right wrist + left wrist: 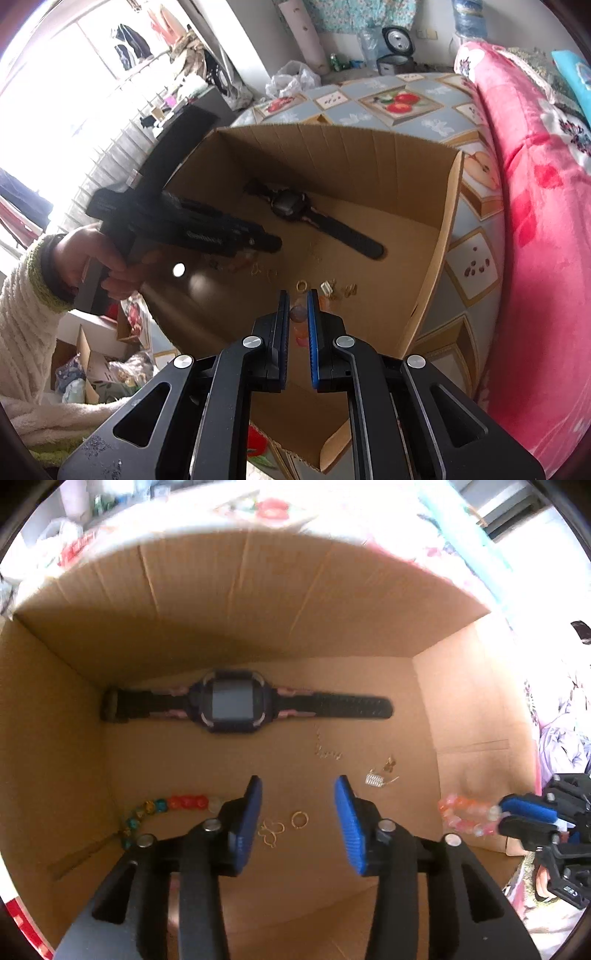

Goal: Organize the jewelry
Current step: 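Lift the pink bead bracelet with the right gripper and carry it over the box, then lower the right gripper into the box and open it to release the bracelet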

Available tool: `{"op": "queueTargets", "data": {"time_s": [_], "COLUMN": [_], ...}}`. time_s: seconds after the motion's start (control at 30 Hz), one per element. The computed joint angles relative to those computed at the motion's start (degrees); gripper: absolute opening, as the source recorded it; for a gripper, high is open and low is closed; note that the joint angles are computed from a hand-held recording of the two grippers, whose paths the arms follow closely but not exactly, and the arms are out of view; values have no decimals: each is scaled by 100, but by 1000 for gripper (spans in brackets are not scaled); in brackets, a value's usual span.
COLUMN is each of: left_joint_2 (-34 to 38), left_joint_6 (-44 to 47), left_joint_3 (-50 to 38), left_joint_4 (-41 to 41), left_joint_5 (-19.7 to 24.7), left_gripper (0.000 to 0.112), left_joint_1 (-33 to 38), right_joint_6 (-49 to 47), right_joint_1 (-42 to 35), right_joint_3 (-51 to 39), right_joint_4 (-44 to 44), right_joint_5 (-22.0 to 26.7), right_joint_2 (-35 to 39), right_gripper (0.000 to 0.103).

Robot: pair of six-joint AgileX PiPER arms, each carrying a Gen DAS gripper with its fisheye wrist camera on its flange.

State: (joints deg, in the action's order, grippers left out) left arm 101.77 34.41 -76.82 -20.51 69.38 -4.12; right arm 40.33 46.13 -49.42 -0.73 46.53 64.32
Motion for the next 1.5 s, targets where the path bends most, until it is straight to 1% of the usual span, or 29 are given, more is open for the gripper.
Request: {"op": "queueTargets", "data": {"time_s": [0.03,0.1,0.13,0.2,0.3,0.33,0.4,0.47,0.5,0.53,0.57,0.6,0.63,0.67,0.7,0.73,0.77,0.8,0.87,0.93,0.97,1.0,1.03,1.1,1.2,1.27,1.37,1.43,1.5], "left_joint_2": [-185,-643,-947,-1295,-1849,-2043,-2167,-2305,-2388,-2441,-2444,-2435,-2405,-2355,-2320,-2268,-2146,-2065,-1900,-1797,-1748,-1835,-1963,-2226,-2447,-2509,-2581,-2736,-2933], "left_joint_6": [99,504,738,1051,1518,1710,1851,2100,2168,2330,2417,2557,2672,2772,2795,2692,2562,2555,2522,2470,2483,2525,2535,2519,2529,2614,2652,2828,2969], "left_joint_3": [110,333,463,593,840,942,983,1085,1217,1300,1301,1363,1407,1489,1600,1689,1752,1793,1946,2073,2135,2286,2413,2647,2827,2858,2868,2992,3135], "left_joint_4": [-48,-341,-550,-796,-1107,-1193,-1290,-1491,-1582,-1714,-1810,-1950,-2045,-2105,-2099,-2013,-1867,-1822,-1836,-1806,-1839,-1855,-1845,-1758,-1756,-1784,-1792,-1773,-1743], "left_joint_5": [-99,-272,-328,-332,-349,-345,-397,-348,-371,-294,-216,-184,-170,-199,-265,-378,-468,-439,-438,-406,-318,-440,-588,-883,-962,-843,-339,-159,43], "left_gripper": [45,55,57,65,70,70,73,76,78,78,80,84,85,89,90,91,91,91,91,90,91,92,92,92,92,92,92,92,92], "left_joint_1": [0,183,362,648,1141,1356,1573,2007,2154,2460,2665,2909,3104,3242,3272,3208,3149,3203,3197,3098,3067,3045,2982,2832,2871,3038,3389,3604,3865], "right_joint_6": [-71,-9,87,418,725,926,1425,2131,2444,2859,3419,3750,4081,4478,4652,4791,4907,4998,5069,5018,4898,5002,5237,5477,5799,5857,5946,6193,6509], "right_joint_1": [7,81,140,329,506,628,928,1364,1558,1821,2159,2320,2447,2520,2465,2294,2104,1854,1528,1241,1085,1137,1261,1461,1726,1805,2083,2374,2818], "right_joint_3": [-28,-102,-147,-239,-277,-292,-334,-355,-351,-347,-286,-223,-121,68,206,410,644,932,1299,1597,1738,1757,1707,1450,1244,1209,1023,1064,1000], "right_joint_4": [57,-14,-117,-504,-813,-1002,-1468,-2078,-2333,-2653,-3032,-3204,-3331,-3390,-3345,-3215,-3063,-2835,-2528,-2187,-1992,-1995,-2202,-2425,-2651,-2704,-2775,-2855,-2957], "right_joint_5": [50,177,263,489,664,742,942,1265,1420,1635,1922,2072,2168,2195,2109,1863,1548,1138,592,-42,-434,-597,-531,-232,62,145,557,737,1098], "right_joint_2": [24,72,93,114,37,-16,-98,-260,-319,-355,-442,-530,-610,-727,-808,-930,-1069,-1210,-1327,-1309,-1296,-1192,-1081,-803,-586,-565,-572,-702,-804], "right_gripper": [8,8,10,11,12,12,12,15,21,29,34,41,46,47,49,49,49,49,49,49,49,47,47,48,48,48,48,48,48]}}
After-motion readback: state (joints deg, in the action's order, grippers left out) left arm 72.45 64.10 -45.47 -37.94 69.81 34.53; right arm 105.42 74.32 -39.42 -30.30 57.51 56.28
